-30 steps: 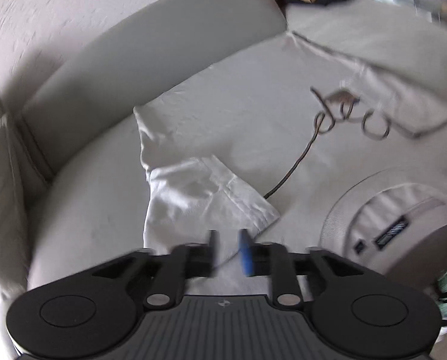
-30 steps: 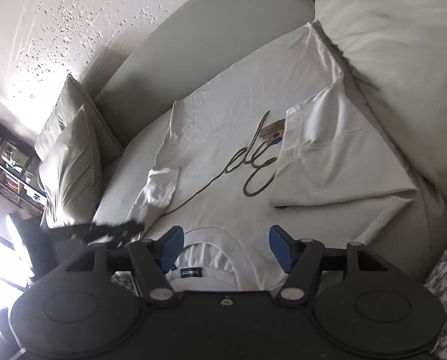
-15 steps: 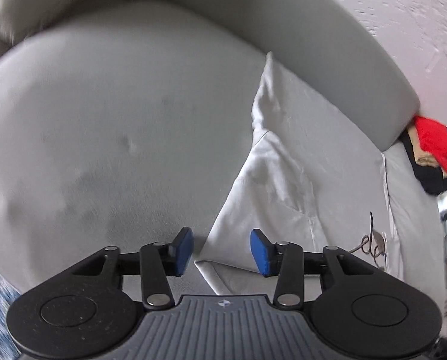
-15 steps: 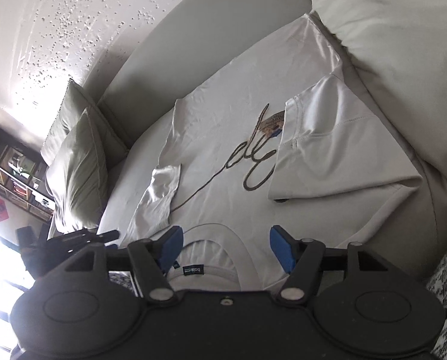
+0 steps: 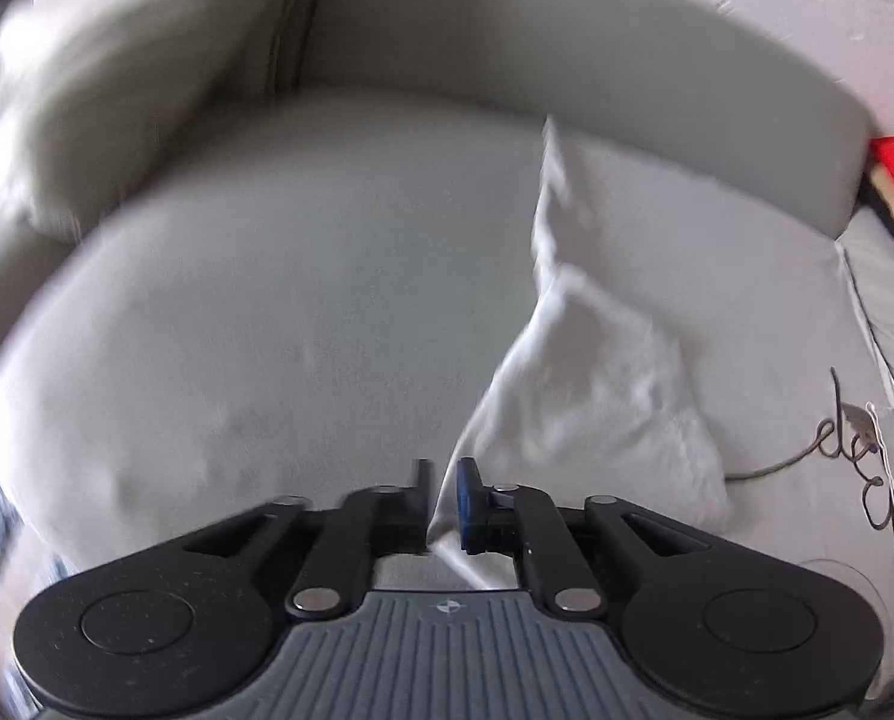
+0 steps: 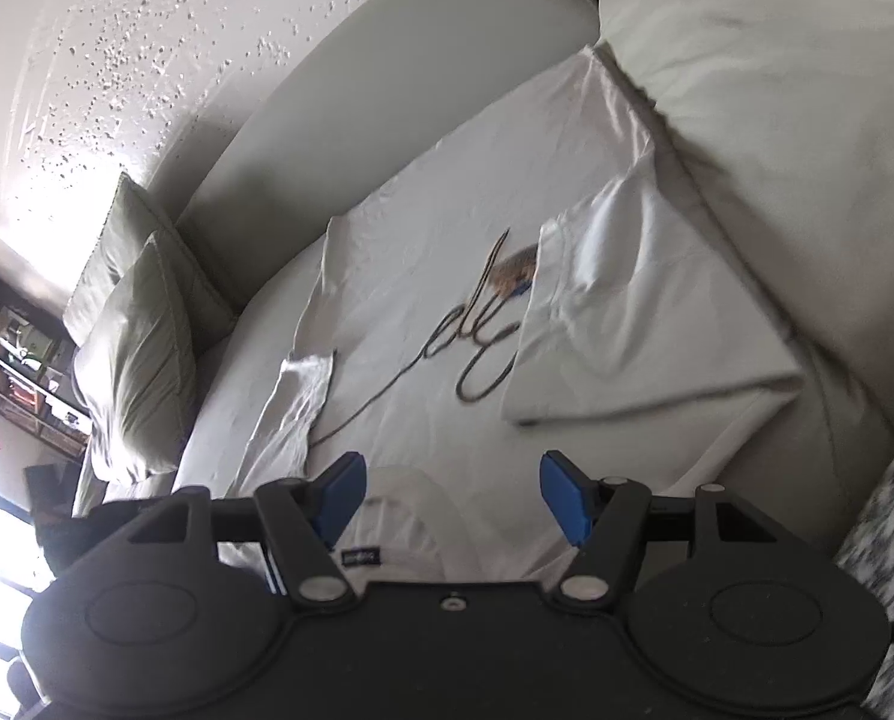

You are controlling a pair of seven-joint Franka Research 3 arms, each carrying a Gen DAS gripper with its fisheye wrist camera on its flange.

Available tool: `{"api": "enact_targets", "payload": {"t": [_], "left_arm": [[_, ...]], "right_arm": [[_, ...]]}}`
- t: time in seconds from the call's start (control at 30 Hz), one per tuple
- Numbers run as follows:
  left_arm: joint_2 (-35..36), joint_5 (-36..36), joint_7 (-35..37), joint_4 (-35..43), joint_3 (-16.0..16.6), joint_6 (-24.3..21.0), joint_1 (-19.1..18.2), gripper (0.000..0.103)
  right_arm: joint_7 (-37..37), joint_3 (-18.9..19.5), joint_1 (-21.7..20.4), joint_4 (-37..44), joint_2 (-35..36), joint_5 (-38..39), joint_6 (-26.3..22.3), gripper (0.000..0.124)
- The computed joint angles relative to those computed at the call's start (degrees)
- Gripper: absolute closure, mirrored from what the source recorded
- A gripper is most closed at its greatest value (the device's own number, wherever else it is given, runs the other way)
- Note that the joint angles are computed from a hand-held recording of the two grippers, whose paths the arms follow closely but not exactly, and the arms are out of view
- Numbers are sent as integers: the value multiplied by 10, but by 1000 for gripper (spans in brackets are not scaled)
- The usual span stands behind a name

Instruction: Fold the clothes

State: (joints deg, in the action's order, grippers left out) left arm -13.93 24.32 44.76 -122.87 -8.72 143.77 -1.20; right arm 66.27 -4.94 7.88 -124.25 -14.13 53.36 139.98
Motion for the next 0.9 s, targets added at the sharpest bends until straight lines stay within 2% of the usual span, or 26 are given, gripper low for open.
{"api": "enact_targets", "payload": {"t": [0.03,0.1,0.13,0.2,0.23,0.3,0.4,0.47,0.5,0.57,0.63,0.67,0.73,0.77,0.9], "left_arm": [[3,29,-13,2,-8,18,6,77],[9,93,-46,8,-23,53,17,66],[18,122,-58,16,-28,65,20,63],[68,134,-41,59,-28,61,12,60],[93,137,-30,83,-26,56,6,58],[146,120,8,136,-19,20,-8,48],[223,99,58,219,-6,-44,-30,43],[252,88,83,243,3,-59,-37,42],[258,97,74,243,10,-51,-43,38],[266,114,63,246,20,-45,-51,29],[265,121,58,247,25,-42,-55,30],[257,120,55,238,26,-33,-55,34],[233,113,52,203,23,-5,-53,33],[224,98,62,193,19,-5,-51,33],[183,61,64,154,9,-32,-53,34]], "right_arm": [[-5,1,-1,0,0,1,15,61],[4,12,-5,0,5,-17,75,63],[10,16,-7,3,12,-35,100,80],[15,24,-10,16,39,-80,148,109],[27,30,-13,22,55,-113,173,109],[62,32,-20,51,98,-166,189,109],[123,30,-27,118,170,-244,155,109],[127,34,-28,162,207,-273,120,109],[122,37,-24,170,219,-292,132,107],[131,37,-16,192,243,-336,146,97],[141,36,-14,216,261,-357,142,93],[149,35,-15,225,265,-358,136,94],[164,35,-16,243,271,-361,125,94],[159,38,-21,233,262,-351,129,94],[159,31,-19,159,203,-390,120,94]]}}
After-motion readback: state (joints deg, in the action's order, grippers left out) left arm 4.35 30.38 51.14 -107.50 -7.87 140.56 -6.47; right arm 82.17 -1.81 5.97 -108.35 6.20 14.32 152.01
